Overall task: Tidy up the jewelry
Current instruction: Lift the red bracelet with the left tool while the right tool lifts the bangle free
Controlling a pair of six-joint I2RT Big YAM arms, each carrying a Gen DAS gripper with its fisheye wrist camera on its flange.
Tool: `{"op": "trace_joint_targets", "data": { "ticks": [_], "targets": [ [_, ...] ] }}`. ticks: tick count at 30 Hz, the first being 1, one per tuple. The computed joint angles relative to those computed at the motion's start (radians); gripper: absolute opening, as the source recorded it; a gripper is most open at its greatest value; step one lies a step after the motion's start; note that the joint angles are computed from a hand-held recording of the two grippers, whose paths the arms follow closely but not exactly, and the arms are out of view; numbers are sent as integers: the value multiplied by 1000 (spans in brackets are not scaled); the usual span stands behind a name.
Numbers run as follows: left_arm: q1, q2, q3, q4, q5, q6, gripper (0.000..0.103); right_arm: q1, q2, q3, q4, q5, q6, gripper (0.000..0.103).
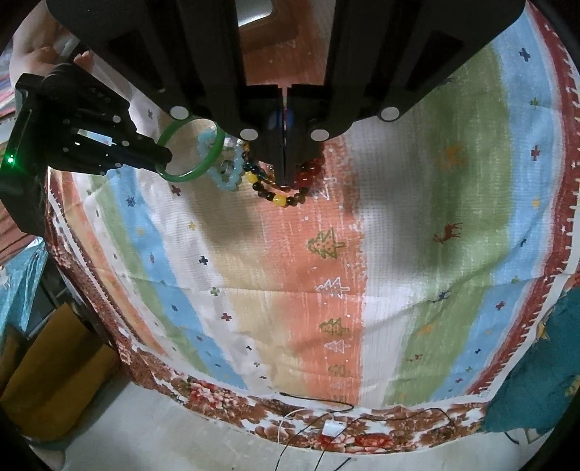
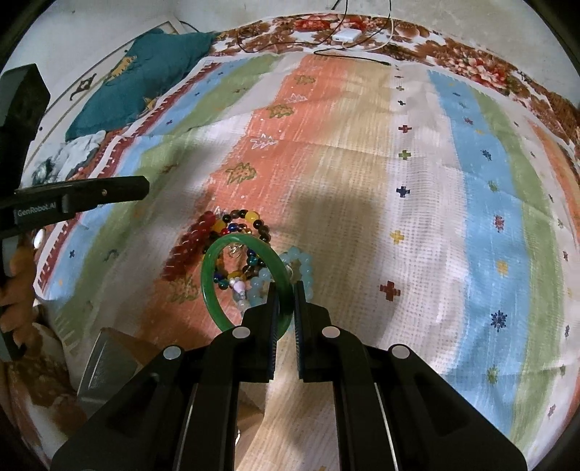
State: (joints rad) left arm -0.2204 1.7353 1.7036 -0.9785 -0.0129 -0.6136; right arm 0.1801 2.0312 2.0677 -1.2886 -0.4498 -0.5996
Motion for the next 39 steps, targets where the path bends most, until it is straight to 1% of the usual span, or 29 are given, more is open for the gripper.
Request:
{"op": "trace_joint_targets", "data": {
  "ticks": [5, 11, 14, 19, 29, 32, 39],
  "targets": [
    [-3, 17, 9, -34, -9, -4, 0, 0, -10, -19, 9, 5, -2, 9],
    [3, 69, 37, -95, 30, -11, 1, -2, -7, -12, 4, 4, 1, 9],
    [6, 93, 52, -117, 35, -13, 5, -1, -3, -7, 0, 4, -2, 9],
    [7, 125, 78, -142, 40, -6, 22, -3, 3, 1, -9, -1, -1, 9],
    [5, 192, 138, -214, 5, 33, 25, -3, 21, 28, -33, -3, -5, 9],
    [6, 209, 152, -226, 9, 50, 25, -4, 28, 38, -40, -3, -6, 9],
    [1, 223, 164, -227, -13, 63, 25, -3, 34, 45, -45, -1, -7, 9]
  ]
}}
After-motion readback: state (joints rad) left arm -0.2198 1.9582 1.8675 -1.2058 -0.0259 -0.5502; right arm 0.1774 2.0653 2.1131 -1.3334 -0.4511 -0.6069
